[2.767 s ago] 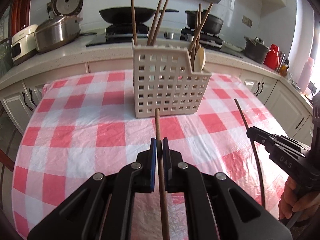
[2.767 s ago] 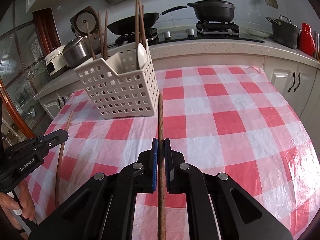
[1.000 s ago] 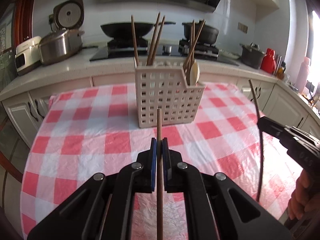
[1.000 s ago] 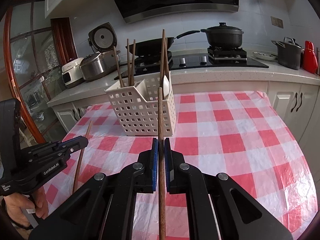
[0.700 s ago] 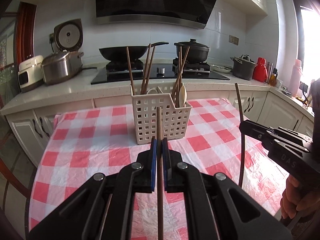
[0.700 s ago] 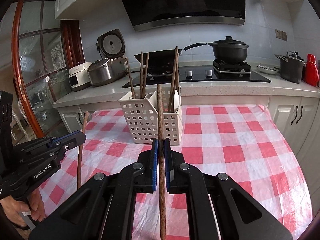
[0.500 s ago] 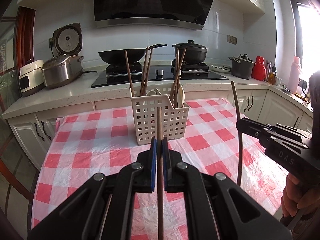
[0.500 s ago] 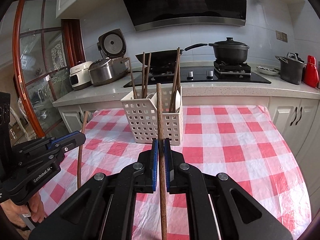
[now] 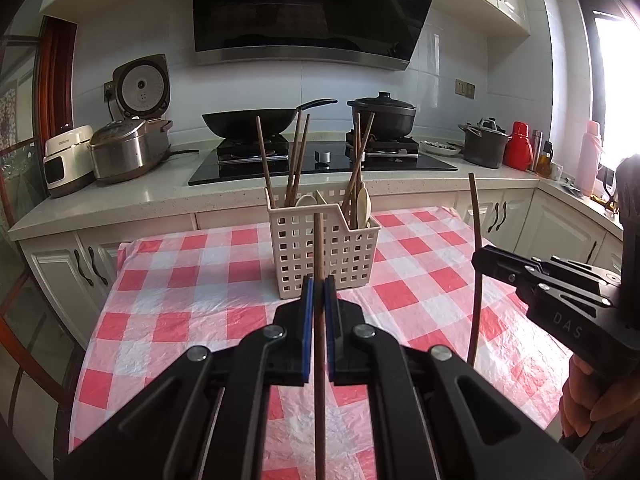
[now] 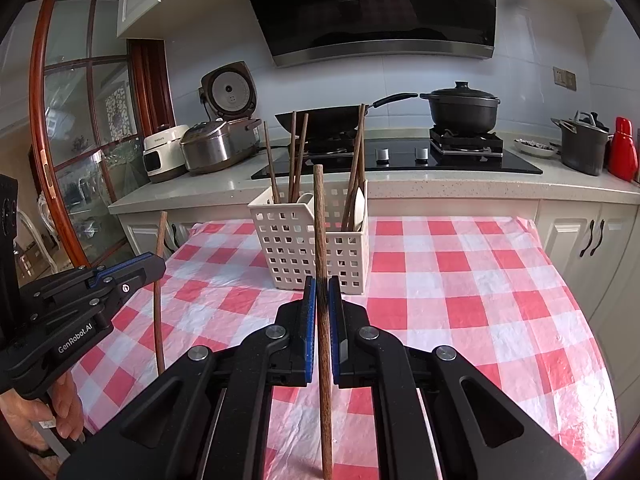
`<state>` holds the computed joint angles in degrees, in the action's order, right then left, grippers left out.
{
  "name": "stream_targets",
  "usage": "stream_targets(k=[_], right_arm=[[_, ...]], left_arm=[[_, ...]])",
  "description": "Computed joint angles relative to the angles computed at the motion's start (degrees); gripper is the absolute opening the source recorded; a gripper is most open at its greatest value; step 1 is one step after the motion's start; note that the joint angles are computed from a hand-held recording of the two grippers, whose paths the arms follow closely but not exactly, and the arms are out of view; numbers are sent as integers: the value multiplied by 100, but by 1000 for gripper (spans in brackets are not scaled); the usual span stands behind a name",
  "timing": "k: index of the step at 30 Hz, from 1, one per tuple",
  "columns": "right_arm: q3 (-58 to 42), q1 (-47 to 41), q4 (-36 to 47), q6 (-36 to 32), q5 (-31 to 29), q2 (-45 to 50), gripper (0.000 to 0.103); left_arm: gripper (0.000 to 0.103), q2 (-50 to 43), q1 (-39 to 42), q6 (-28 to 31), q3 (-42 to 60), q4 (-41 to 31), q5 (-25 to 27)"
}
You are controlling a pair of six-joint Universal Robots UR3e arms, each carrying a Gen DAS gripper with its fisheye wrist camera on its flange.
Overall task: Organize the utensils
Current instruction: 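Lift both chopsticks upright and carry them above the white basket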
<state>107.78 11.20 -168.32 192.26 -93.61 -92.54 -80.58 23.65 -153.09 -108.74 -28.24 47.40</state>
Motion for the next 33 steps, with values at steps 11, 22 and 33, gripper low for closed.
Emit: stream_targets(k=[11,22,33], right_arm=[[-6,41,61,-36,-24,-56,6],[6,31,62,-48,26,-14,6],[55,46,45,-43,0,-84,6]], left_arm=[[6,39,125,-46,46,-110,-143],[5,62,419,-72,84,-355,-420],[6,179,463,-60,-21,-278,-476]])
